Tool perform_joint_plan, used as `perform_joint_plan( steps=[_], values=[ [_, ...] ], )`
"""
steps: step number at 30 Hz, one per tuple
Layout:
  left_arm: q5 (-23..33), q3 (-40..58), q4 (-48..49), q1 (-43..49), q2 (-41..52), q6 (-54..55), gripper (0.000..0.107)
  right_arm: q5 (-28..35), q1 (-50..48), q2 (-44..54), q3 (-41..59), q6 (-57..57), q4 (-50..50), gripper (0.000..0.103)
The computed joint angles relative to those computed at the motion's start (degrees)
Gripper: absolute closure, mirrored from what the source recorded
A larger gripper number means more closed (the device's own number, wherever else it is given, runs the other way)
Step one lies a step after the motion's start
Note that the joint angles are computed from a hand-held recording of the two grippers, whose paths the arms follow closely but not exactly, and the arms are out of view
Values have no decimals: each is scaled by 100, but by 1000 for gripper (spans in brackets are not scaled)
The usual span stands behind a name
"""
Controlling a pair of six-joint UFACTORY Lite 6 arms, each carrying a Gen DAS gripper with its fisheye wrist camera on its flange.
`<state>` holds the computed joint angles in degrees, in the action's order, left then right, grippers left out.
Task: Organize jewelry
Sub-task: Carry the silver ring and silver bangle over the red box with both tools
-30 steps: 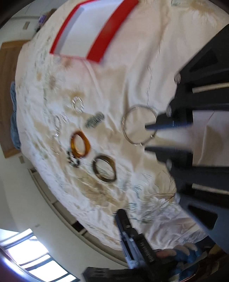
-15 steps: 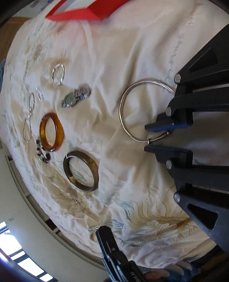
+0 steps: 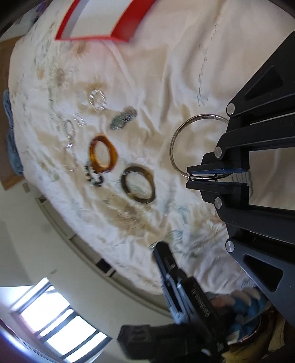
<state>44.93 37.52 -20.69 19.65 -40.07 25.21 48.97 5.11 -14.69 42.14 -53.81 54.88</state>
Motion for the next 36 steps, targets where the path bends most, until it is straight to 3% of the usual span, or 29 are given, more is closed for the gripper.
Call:
perform_joint_plan(
  steps=[5,10,14,19,24,31,36],
  values=[
    [-78,373,361,-1066,255,-947,89,511,-832,-351,292,-5,-58,98],
    [-580,1045,968,-2586,1219,-2174,89,993,-2071,168,1085,-493,-173,98],
    [-1080,2044,1251,-3599,2603,-2782,89,886,-2706,1313,2159,-775,-382,98],
    [-1404,4059,1378,-4414,4884,-3044,89,629,-3066,2885,3627,-895,-693,98],
    [-1147,6351,1408,-4742,7075,-3071,89,478,-3112,4338,4992,-725,-1018,97],
    [-263,9241,1635,-4909,9544,-3159,89,420,-3034,5708,6251,-531,-1547,97],
    [-484,9112,1875,-4978,9671,-3275,89,349,-2996,6082,6448,-488,-1818,96]
  ],
)
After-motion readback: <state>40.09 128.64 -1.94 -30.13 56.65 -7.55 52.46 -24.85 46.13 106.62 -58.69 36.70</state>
